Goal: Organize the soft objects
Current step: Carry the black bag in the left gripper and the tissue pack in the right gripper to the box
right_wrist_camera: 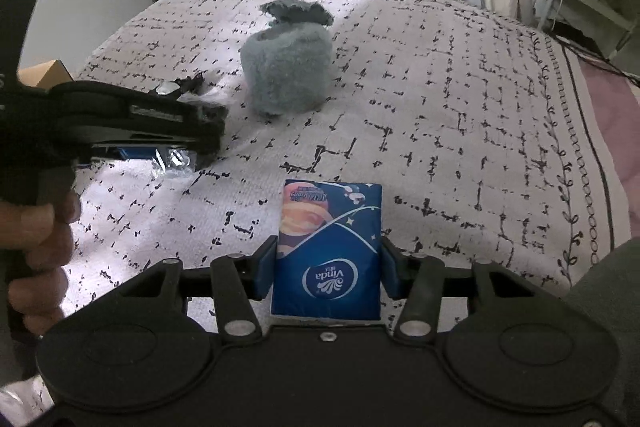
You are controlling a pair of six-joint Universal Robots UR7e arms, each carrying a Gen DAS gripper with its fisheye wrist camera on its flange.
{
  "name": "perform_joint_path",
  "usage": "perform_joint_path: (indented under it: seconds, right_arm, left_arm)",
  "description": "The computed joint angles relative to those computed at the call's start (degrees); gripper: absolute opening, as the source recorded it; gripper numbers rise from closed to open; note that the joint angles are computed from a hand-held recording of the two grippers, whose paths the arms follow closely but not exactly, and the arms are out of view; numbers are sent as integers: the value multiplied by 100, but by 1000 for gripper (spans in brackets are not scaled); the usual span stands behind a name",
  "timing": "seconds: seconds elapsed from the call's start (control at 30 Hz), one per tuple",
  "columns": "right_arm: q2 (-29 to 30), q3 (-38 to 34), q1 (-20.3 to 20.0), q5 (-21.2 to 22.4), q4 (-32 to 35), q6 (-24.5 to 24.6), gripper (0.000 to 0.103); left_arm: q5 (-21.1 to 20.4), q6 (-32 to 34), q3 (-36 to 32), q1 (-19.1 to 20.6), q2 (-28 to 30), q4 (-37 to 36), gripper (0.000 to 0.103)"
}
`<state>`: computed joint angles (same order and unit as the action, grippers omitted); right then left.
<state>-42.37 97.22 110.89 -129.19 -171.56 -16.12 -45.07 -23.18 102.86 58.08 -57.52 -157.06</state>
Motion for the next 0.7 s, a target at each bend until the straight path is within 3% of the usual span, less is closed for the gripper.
perform_joint_path:
  seconds: [0.33,0.57,0.7]
  right_arm:
    - [-70,-23,82,36,-190,27,50]
    - [-115,-127,189,138,-193,135,50]
    - [-95,-230,276,100,-176,105,50]
  left_arm:
    - [55,2,373,-329,-396,-99,41]
    - [344,29,557,-639,-729,36,41]
    - [588,398,671,-797,-836,-161,41]
